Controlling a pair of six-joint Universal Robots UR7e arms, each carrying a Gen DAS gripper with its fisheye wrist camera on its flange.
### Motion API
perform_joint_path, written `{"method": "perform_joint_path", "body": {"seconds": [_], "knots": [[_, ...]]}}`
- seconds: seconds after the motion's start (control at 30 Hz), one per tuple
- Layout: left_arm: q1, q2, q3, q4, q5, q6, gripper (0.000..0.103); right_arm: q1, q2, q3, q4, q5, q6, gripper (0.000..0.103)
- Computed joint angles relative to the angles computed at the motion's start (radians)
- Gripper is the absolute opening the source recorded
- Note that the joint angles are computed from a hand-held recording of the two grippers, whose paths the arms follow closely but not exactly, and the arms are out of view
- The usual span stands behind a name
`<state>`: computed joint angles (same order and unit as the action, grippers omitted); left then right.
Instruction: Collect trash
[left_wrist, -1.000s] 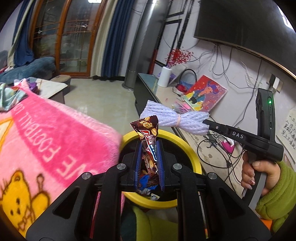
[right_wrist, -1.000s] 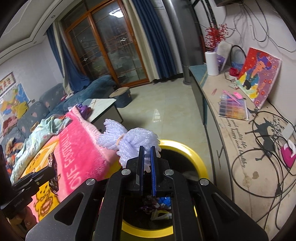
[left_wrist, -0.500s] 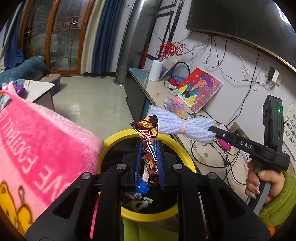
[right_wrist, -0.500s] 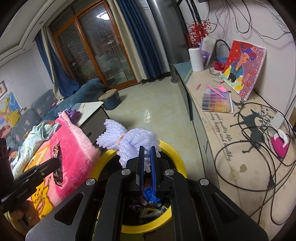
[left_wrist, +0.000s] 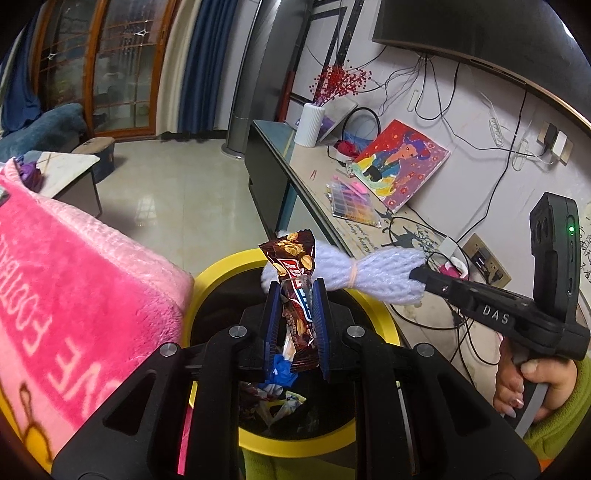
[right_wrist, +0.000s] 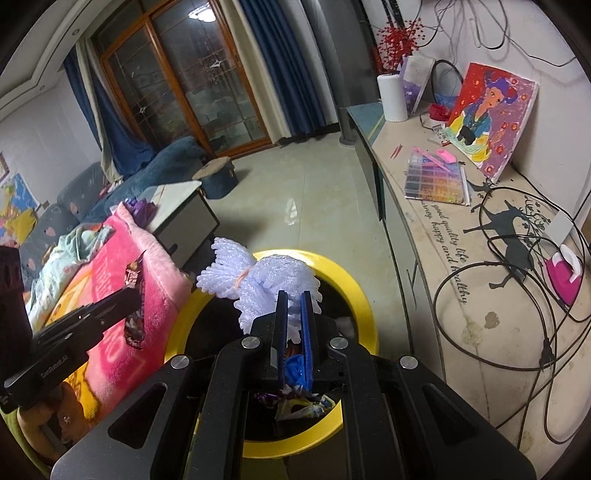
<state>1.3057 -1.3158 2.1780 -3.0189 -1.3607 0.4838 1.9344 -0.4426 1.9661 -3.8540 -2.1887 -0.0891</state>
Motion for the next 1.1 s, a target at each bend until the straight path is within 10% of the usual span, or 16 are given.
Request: {"method": "perform_joint_path", "body": {"seconds": [0.23, 0.43, 1.1], "knots": [[0.007, 0.022, -0.022, 0.011, 0.010, -0.008, 0.047, -0.006, 0.022, -0.026, 0.029, 0.002, 0.004, 0.038], [0.011, 0.017, -0.031, 0.022, 0.011, -0.023, 0.078, -0.013, 0.021, -0.019, 0.025, -0.005, 0.026, 0.043], [0.056, -0.128, 0.016, -0.009, 0.108, -0.026, 0.092, 0.110, 0.079, -0.100, 0.078, -0.052, -0.016, 0.088]]}}
